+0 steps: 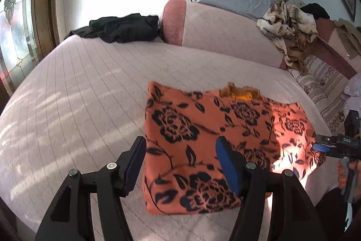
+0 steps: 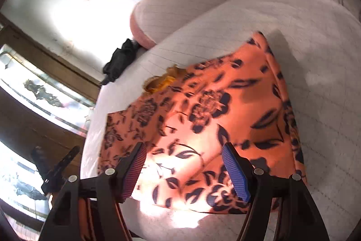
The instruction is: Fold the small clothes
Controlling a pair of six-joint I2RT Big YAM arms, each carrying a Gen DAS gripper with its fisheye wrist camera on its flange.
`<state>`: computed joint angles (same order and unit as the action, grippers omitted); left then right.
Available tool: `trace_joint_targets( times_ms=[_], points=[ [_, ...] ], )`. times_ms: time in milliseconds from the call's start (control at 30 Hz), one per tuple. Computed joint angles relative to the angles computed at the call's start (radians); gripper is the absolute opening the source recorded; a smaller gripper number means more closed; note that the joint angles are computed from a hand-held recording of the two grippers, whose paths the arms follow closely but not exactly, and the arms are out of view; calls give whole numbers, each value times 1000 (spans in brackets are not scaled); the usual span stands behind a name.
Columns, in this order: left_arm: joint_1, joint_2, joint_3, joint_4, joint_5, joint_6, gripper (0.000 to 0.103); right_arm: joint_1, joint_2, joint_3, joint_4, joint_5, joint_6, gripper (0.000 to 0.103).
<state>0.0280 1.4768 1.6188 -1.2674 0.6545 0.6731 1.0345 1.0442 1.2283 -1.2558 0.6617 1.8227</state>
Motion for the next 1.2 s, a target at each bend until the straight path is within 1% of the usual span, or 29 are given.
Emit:
trace_joint_targets(
  times_ms=[33,67,100,133,167,200,233,300,333,367,400,433,500,533,567,600,667,733,767,800,833,867,900,933,967,1000,1067,1133,1200],
  points=[
    [-15,2,-40,-2,-75,17,65,-2,-3,-42,-25,-30,79,71],
    [-34,14,-74,-7,-179,25,64,11,-27,-88,-1,-19,148,65],
    [-38,21,-99,9,-229,11,64,32,-38,-98,0,34,183,65],
    [-20,-2,-123,53,-180,-7,64,38,-25,-69,-36,32,199,65],
    [-18,-18,-119,52,-186,-17,64,39,-3,-26,-93,19,206,66],
    [-13,-25,-104,44,-164,-19,64,47,19,16,-142,33,208,68],
    [-5,-39,-100,58,-128,-21,64,60,27,44,-160,62,182,69],
    [-3,-69,-103,104,-104,-37,64,79,32,64,-150,114,131,74],
    [-7,-72,-98,105,-96,-42,64,76,36,59,-167,108,145,82],
    [-14,-69,-88,93,-96,-42,64,65,33,40,-187,61,183,83],
    [-23,-66,-78,77,-95,-37,64,38,14,-2,-169,-29,219,82],
    [-30,-67,-73,67,-90,-31,64,33,-11,-36,-134,-42,246,80],
    [-44,-78,-80,74,-74,-35,65,43,-8,5,-183,17,235,81],
    [-57,-79,-81,75,-64,-45,67,40,1,41,-213,48,211,82],
    [-69,-76,-81,73,-53,-51,69,18,-4,61,-202,59,150,82],
    [-87,-74,-85,78,-51,-59,69,-20,-20,60,-144,49,68,82],
    [-132,-72,-97,93,-87,-77,69,-130,-73,8,48,-35,-116,82],
    [-158,-50,-102,96,-84,-90,69,-284,-125,-82,241,-223,-252,82],
    [-167,-36,-108,101,-93,-99,69,-359,-126,-112,276,-300,-280,82],
    [-177,-23,-118,115,-125,-117,69,-423,-138,-150,288,-328,-284,82],
    [-185,-5,-125,119,-159,-135,69,-487,-175,-213,344,-364,-278,81],
    [-183,-4,-141,139,-156,-140,69,-525,-230,-275,417,-368,-216,80],
    [-178,-22,-162,173,-143,-133,69,-525,-267,-306,440,-303,-144,80],
    [-179,-25,-158,164,-147,-117,70,-504,-274,-301,412,-225,-115,81],
    [-180,-22,-147,144,-150,-112,70,-469,-258,-258,334,-158,-108,82],
    [-177,-19,-137,132,-147,-119,70,-423,-240,-222,285,-107,-101,82],
    [-162,-12,-116,102,-130,-144,70,-339,-217,-178,262,-83,-108,82],
    [-140,-23,-110,91,-109,-166,70,-215,-161,-110,189,-7,-69,82],
    [-116,-41,-114,95,-86,-165,70,-110,-131,-89,215,27,-64,82]
  ],
)
